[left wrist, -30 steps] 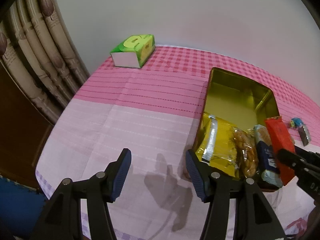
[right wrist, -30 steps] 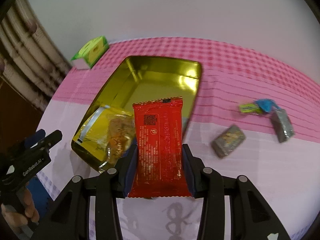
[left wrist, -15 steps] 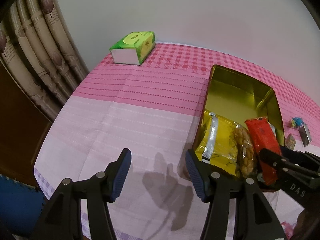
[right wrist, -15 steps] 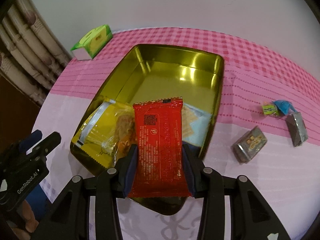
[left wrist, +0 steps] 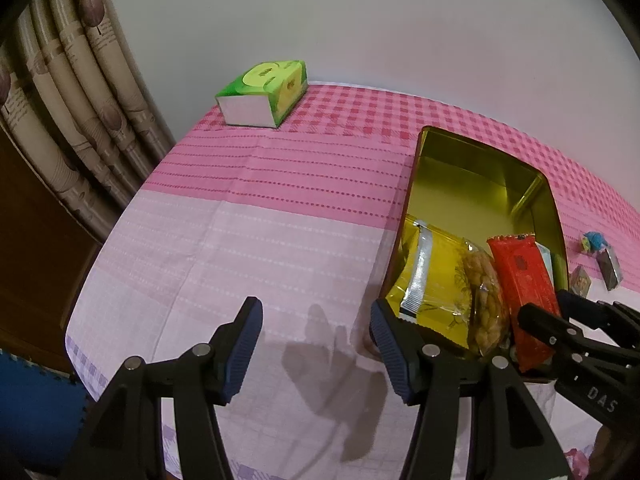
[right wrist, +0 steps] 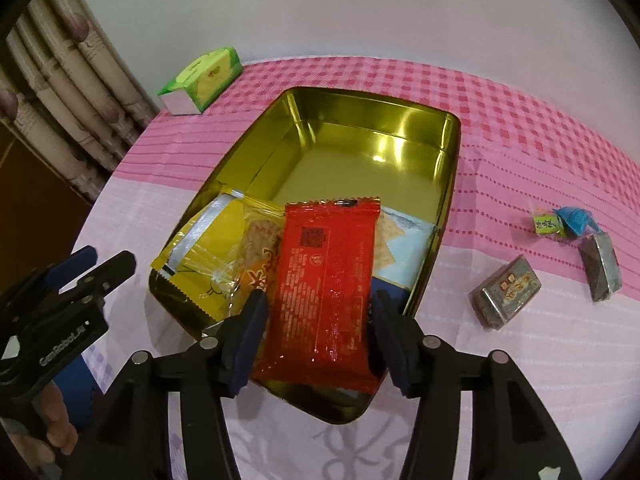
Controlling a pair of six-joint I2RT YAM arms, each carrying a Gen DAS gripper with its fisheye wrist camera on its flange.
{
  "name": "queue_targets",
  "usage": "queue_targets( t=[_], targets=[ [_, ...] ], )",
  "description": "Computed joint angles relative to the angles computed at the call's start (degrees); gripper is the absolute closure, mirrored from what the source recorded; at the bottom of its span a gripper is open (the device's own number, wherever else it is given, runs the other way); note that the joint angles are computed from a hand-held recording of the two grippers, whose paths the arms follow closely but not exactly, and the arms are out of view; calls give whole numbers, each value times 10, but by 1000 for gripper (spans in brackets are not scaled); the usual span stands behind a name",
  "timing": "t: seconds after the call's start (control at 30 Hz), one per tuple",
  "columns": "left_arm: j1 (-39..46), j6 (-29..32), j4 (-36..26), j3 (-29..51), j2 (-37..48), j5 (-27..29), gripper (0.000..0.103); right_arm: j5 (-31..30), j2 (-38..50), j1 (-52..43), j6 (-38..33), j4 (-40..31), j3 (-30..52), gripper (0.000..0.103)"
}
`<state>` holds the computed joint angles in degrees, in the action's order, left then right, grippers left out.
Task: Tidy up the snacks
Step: 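Carry the red wrapper into the tin with the right gripper and release, then grasp the grey foil block with the right gripper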
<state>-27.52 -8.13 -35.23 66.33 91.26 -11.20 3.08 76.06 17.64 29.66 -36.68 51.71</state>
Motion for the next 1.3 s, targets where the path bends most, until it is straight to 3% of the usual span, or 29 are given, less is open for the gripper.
queue_targets(
  t=[0.33, 0.5, 0.63, 0.8, 1.0, 1.3],
  targets=[
    [-11, 8, 7, -5, -2, -13, 45, 7, -74, -16, -33, -22, -23, 45],
    [-18, 11, 8, -7, -1, -24, 45, -7, -140, -72, -90, -41, -61, 44],
    [-23, 14, 11, -10, -2, -29, 45, -26, -202, -175, -179, -65, -103, 44],
    [-34, 21, 22, -19, -10, -31, 45, -75, -251, -391, -353, -77, -148, 44],
    [-64, 23, 25, -18, -20, -23, 45, -147, -182, -576, -488, -26, -149, 44],
    [-158, 17, -13, 46, 21, 2, 45, -169, -48, -588, -492, 80, -130, 45]
  ],
)
